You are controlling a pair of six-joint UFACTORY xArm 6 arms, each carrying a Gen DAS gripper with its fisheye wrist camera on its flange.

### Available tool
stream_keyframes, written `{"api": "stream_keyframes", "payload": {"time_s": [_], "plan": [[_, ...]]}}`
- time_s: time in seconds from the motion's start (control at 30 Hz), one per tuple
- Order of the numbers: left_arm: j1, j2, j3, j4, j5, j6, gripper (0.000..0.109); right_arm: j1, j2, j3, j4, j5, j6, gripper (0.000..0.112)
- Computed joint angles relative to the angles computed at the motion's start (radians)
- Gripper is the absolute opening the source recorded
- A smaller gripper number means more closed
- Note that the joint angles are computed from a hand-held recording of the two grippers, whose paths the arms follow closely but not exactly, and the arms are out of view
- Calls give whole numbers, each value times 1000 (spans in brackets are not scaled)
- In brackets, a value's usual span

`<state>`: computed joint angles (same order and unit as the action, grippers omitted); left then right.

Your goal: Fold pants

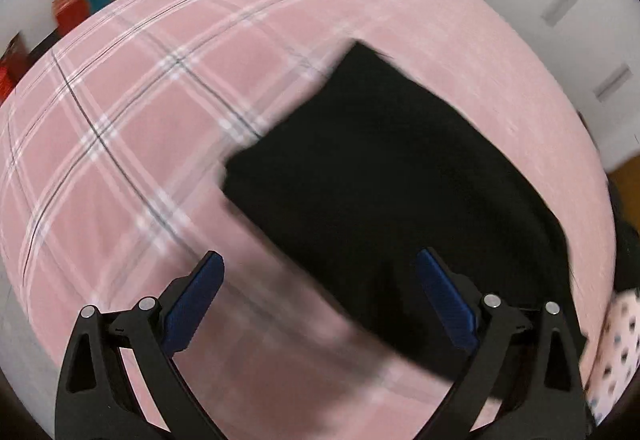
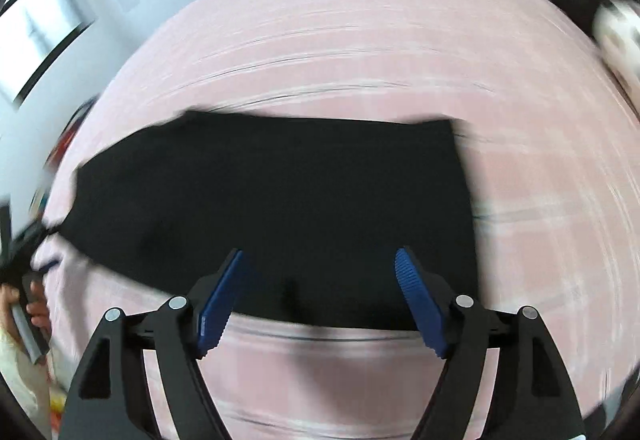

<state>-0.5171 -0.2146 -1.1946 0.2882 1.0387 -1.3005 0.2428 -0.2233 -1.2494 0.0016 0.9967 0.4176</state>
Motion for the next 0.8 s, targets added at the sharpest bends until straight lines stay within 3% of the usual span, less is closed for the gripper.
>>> {"api": "stream_keyframes", "payload": {"time_s": [0.03,0.1,0.17,0.23,0.27,0.3,0.33,0.37,0.47,0.53,0.63,0.8], "plan": [[18,5,10,-6,0,-6,95,-28,-4,13,12,2,11,76],[48,-15,82,-15,-93,-51,98,-90,2,47,97,-10,2,76],[31,-8,79,61,-96,-149,98,-118,28,71,198,-26,-35,76],[16,26,41,85,-71,-163,97,-114,29,112,219,-81,-15,79],[12,36,31,97,-78,-162,84,-107,21,130,226,-120,-22,79],[13,38,32,100,-109,-150,57,-99,22,133,252,-138,-52,67],[21,32,45,80,-174,-129,41,-95,24,126,280,-138,-75,43],[29,36,43,54,-206,-109,18,-98,23,121,314,-135,-84,34],[10,66,-45,54,-140,-87,15,-122,11,69,384,-92,-136,26],[3,33,-50,43,-147,-92,15,-147,-2,17,381,-27,-182,19],[-19,-30,-57,4,-141,-58,15,-199,-33,-31,401,67,-250,17],[-107,-89,-40,-54,-14,-14,15,-280,-98,50,361,150,-285,17]]}}
